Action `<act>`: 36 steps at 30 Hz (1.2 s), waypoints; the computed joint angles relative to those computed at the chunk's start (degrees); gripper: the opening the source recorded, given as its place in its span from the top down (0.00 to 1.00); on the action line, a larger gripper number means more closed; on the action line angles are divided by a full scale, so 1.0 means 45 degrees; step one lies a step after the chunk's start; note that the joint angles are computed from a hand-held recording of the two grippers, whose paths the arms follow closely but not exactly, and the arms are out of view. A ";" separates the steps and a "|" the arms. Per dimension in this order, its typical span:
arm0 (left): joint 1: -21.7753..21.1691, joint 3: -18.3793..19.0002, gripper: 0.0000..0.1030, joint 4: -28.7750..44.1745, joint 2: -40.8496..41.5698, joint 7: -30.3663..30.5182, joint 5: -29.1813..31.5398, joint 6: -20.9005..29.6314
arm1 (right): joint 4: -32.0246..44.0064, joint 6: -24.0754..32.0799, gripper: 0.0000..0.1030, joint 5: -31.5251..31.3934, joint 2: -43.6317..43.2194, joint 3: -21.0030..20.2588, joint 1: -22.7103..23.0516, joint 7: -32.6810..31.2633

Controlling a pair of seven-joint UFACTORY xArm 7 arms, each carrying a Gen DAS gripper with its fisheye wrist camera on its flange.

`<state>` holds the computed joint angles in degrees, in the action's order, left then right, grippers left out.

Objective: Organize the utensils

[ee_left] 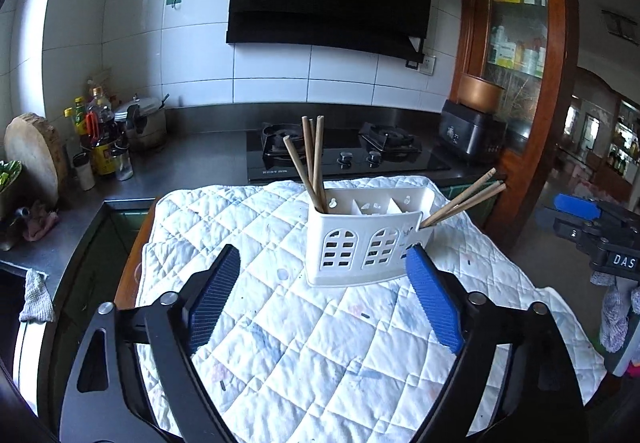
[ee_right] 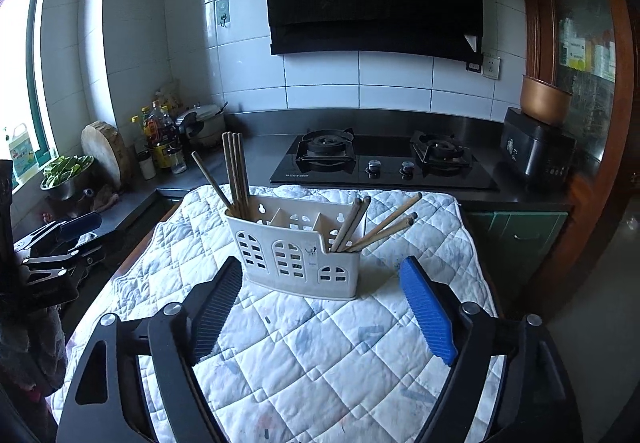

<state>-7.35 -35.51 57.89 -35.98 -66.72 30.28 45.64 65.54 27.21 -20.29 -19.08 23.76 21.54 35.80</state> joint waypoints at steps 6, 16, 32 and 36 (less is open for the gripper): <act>-0.0359 -0.0186 0.14 -0.0647 -0.0990 -0.0311 -0.0361 0.0176 | -0.1153 -0.0205 0.10 -0.1222 -0.1230 0.1007 -0.0740 0.1403; -0.0429 -0.0915 0.14 -0.1235 -0.2090 -0.0883 -0.1247 0.0768 | -0.2619 -0.0775 0.07 -0.1148 -0.2677 0.1865 -0.1075 0.2033; -0.1246 -0.1762 0.14 -0.2532 -0.2458 -0.1934 -0.2255 0.0665 | -0.4477 -0.1246 0.07 -0.0174 -0.3490 0.2726 -0.1012 0.3368; -0.1524 -0.1746 0.14 -0.2813 -0.2419 -0.2184 -0.2245 0.0590 | -0.4622 -0.1086 0.07 -0.0329 -0.3570 0.2993 -0.1186 0.3780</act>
<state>-14.21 -43.37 45.23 -46.87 -76.55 20.18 48.29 44.74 22.33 -21.77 -35.14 37.23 16.20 52.81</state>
